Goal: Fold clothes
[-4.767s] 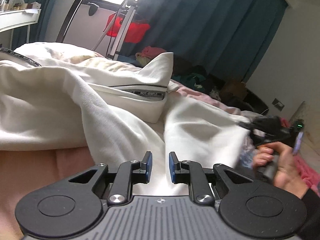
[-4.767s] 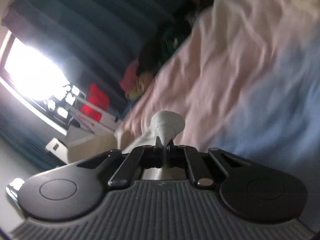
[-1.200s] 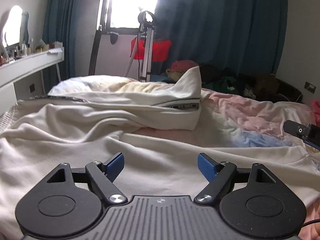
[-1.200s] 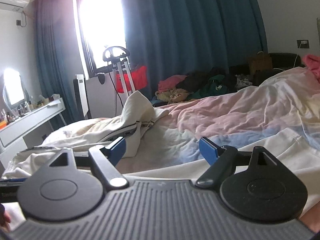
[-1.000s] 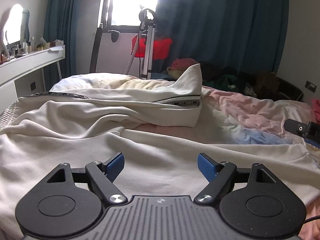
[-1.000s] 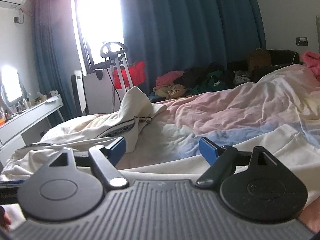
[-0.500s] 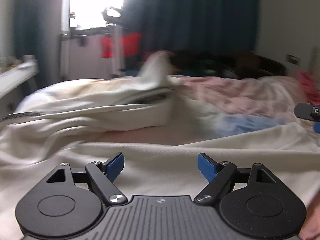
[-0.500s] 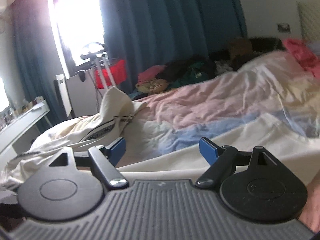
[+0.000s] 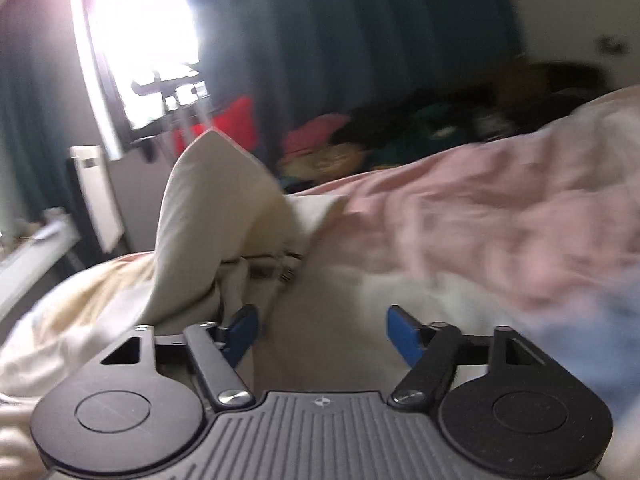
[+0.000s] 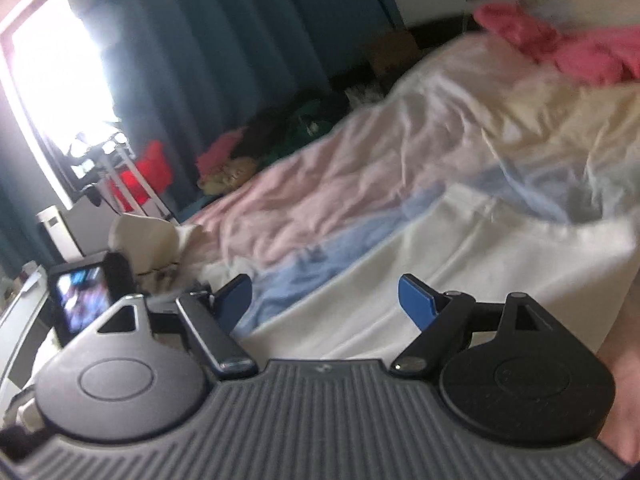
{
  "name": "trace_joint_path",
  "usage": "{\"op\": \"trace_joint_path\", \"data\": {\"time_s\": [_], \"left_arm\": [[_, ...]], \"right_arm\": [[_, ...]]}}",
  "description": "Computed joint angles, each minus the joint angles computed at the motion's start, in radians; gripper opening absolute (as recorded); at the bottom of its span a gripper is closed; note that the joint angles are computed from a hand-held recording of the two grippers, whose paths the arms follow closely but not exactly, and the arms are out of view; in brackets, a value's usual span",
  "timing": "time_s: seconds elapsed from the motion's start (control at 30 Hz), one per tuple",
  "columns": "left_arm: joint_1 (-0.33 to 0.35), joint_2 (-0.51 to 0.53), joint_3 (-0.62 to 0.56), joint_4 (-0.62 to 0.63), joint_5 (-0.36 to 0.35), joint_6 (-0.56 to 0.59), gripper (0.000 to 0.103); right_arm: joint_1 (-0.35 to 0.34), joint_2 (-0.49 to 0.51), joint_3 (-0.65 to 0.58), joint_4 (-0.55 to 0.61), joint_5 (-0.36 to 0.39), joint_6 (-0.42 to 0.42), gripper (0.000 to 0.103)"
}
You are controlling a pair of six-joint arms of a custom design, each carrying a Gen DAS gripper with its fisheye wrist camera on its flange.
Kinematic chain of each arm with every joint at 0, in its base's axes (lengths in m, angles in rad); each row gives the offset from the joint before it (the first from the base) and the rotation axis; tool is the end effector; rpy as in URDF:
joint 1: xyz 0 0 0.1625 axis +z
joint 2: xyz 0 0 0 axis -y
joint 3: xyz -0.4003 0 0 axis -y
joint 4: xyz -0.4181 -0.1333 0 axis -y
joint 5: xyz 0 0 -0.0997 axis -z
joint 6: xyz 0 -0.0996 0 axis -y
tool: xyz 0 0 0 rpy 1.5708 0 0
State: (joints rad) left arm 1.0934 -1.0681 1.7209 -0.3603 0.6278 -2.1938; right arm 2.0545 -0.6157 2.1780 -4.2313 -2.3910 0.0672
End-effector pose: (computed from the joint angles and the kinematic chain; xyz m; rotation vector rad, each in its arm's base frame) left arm -0.0638 -0.5888 0.1470 0.6408 1.7534 -1.0543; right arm 0.2564 -0.3581 0.0334 -0.1172 -2.2633 1.5485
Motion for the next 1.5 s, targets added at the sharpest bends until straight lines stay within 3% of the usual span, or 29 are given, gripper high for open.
{"op": "trace_joint_path", "data": {"time_s": [0.1, 0.17, 0.2, 0.23, 0.33, 0.53, 0.7, 0.9, 1.0, 1.07, 1.17, 1.3, 1.37, 1.5], "left_arm": [[0.032, 0.079, -0.077, -0.177, -0.056, 0.159, 0.055], [0.052, 0.120, -0.116, -0.282, -0.071, 0.272, 0.040], [0.062, 0.141, -0.145, -0.290, -0.076, 0.304, 0.036], [0.068, 0.165, -0.183, -0.260, -0.079, 0.316, 0.023], [0.066, 0.193, -0.230, -0.215, -0.082, 0.360, 0.011], [-0.018, 0.156, -0.311, 0.212, -0.012, 0.014, 0.008], [-0.144, 0.153, -0.379, 0.546, 0.127, -0.311, 0.008], [-0.228, 0.279, -0.584, 0.874, 0.326, -0.691, 0.009], [-0.203, 0.341, -0.651, 0.957, 0.404, -0.718, 0.018], [-0.178, 0.336, -0.638, 0.979, 0.444, -0.707, 0.030], [-0.144, 0.244, -0.518, 0.943, 0.413, -0.693, 0.057], [-0.111, -0.018, -0.240, 0.834, 0.361, -0.606, 0.067], [-0.117, -0.196, -0.067, 0.784, 0.283, -0.583, 0.073], [-0.141, -0.518, 0.178, 0.821, 0.114, -0.627, 0.074]], "right_arm": [[-0.053, 0.013, -0.014, 0.048, 0.031, 0.036, 0.083], [-0.083, 0.018, -0.024, 0.089, 0.062, 0.068, 0.082], [-0.092, 0.023, -0.030, 0.100, 0.073, 0.071, 0.082], [-0.097, 0.030, -0.039, 0.105, 0.078, 0.064, 0.082], [-0.105, 0.046, -0.058, 0.111, 0.078, 0.048, 0.082], [-0.105, 0.037, -0.049, 0.107, 0.078, 0.092, 0.082], [-0.088, 0.041, -0.049, 0.076, 0.042, 0.089, 0.082], [-0.084, 0.048, -0.054, 0.023, -0.026, 0.096, 0.082], [-0.091, 0.061, -0.061, -0.021, -0.041, 0.084, 0.082], [-0.100, 0.065, -0.062, -0.027, -0.039, 0.083, 0.082], [-0.111, 0.067, -0.061, -0.029, -0.023, 0.081, 0.082], [-0.119, 0.069, -0.064, -0.035, 0.022, 0.066, 0.083], [-0.120, 0.068, -0.062, -0.034, 0.054, 0.055, 0.083], [-0.120, 0.058, -0.050, -0.019, 0.140, 0.042, 0.083]]}}
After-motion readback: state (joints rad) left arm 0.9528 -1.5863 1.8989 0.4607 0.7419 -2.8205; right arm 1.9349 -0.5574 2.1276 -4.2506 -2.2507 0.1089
